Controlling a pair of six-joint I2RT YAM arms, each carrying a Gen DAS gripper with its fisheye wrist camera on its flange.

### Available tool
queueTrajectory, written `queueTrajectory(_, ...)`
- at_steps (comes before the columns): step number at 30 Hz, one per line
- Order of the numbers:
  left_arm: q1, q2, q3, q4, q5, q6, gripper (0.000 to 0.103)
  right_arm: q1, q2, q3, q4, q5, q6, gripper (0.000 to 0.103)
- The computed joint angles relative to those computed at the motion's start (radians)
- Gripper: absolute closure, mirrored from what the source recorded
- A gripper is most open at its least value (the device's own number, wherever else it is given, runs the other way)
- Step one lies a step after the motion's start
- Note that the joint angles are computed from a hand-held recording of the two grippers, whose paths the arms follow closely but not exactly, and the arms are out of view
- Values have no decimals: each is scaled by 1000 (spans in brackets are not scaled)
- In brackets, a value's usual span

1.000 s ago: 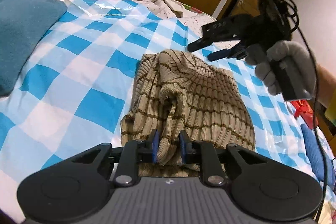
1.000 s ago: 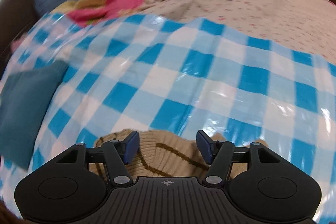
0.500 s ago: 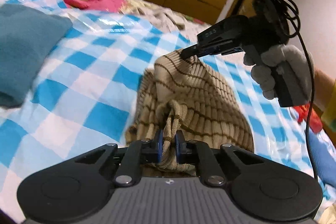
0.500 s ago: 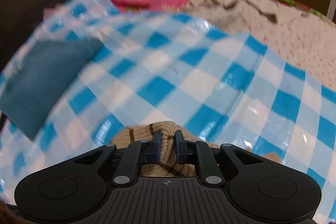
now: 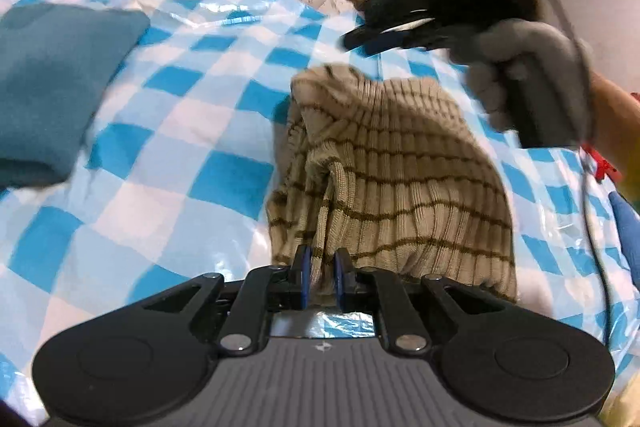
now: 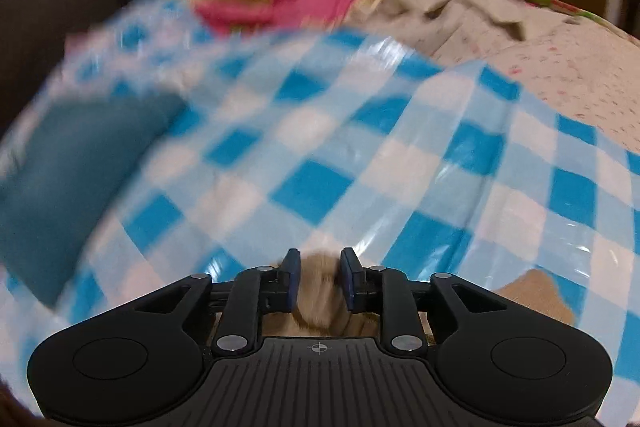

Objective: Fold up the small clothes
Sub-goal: 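Release the folded edge and open both grippers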

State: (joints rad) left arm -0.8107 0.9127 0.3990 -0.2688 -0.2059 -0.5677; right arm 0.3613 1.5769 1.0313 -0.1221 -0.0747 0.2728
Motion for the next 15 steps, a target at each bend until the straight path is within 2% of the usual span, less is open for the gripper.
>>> queueTrajectory(2, 2, -69, 13, -44, -19, 7, 80, -50, -131, -94, 36, -35, 29, 77)
queueTrajectory(4, 0, -92, 37, -38, -42, 32, 80, -107, -283, -210, 51, -56, 37, 76)
queueTrajectory(9, -17, 37, 129, 95, -117, 137, 79, -163, -527, -419, -53, -125, 50, 74)
queueTrajectory(11, 11, 99, 164, 133, -61, 157, 77, -108, -611, -511, -62, -92, 57, 74)
queueTrajectory(13, 10, 195, 177, 183, -56, 178, 77, -39, -646, -577, -53, -56, 66, 74)
queueTrajectory(15, 2, 346, 225, 148, -88, 179, 77, 71, -687, -647, -11, 79, 64, 73)
